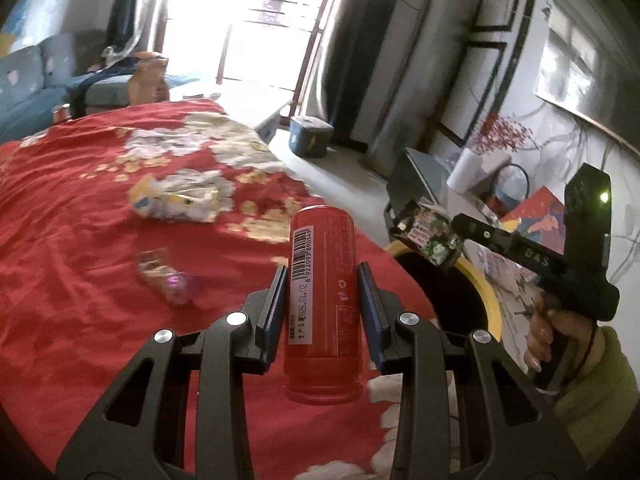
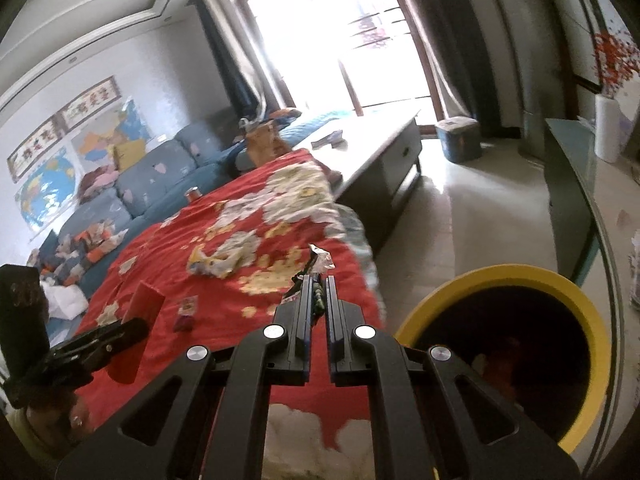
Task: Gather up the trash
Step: 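Carry the red can and green snack bag over the bin with both tools, then open both tools to drop the can and snack bag into the bin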
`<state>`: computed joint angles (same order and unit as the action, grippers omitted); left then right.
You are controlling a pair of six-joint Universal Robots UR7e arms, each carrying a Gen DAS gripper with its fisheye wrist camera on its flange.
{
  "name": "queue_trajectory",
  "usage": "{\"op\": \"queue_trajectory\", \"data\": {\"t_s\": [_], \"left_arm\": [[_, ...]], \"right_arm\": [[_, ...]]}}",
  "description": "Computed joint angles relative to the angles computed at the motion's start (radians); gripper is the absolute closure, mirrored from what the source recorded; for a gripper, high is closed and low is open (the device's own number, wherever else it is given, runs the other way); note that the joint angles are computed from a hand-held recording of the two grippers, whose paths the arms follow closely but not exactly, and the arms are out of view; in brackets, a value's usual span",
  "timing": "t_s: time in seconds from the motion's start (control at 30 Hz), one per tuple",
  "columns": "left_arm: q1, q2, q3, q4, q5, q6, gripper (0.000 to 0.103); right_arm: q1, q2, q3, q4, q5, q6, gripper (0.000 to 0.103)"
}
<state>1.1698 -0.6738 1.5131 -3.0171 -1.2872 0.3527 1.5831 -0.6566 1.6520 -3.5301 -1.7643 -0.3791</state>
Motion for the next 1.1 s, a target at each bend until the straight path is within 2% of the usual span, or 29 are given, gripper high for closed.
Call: {"op": "queue_trajectory", "data": {"t_s": [0.47, 0.97, 1.07, 1.1], "left_arm": [[-0.055, 0.131, -0.098, 0.11, -0.038, 0.08, 0.075], [-0.09, 0.275, -0.254, 0.259, -0.051, 0.122, 0.075], [-0.092, 0.306, -0.293, 0.286, -0.054, 0.116, 0.072], [-0.091, 0.311, -0.299, 0.292, -0.058, 0.117, 0.062]], "right_arm": [[-0.08, -0.066, 0.075, -0.081, -0.046, 0.065, 0.097], [-0.179, -0.138, 0.152, -0.101, -0.032, 0.158, 0.097], [-0.193, -0.151, 0.158, -0.079, -0.037, 0.187, 0.092], [-0.193, -0.15, 0.158, -0.088, -0.051, 0.194, 0.08]]}}
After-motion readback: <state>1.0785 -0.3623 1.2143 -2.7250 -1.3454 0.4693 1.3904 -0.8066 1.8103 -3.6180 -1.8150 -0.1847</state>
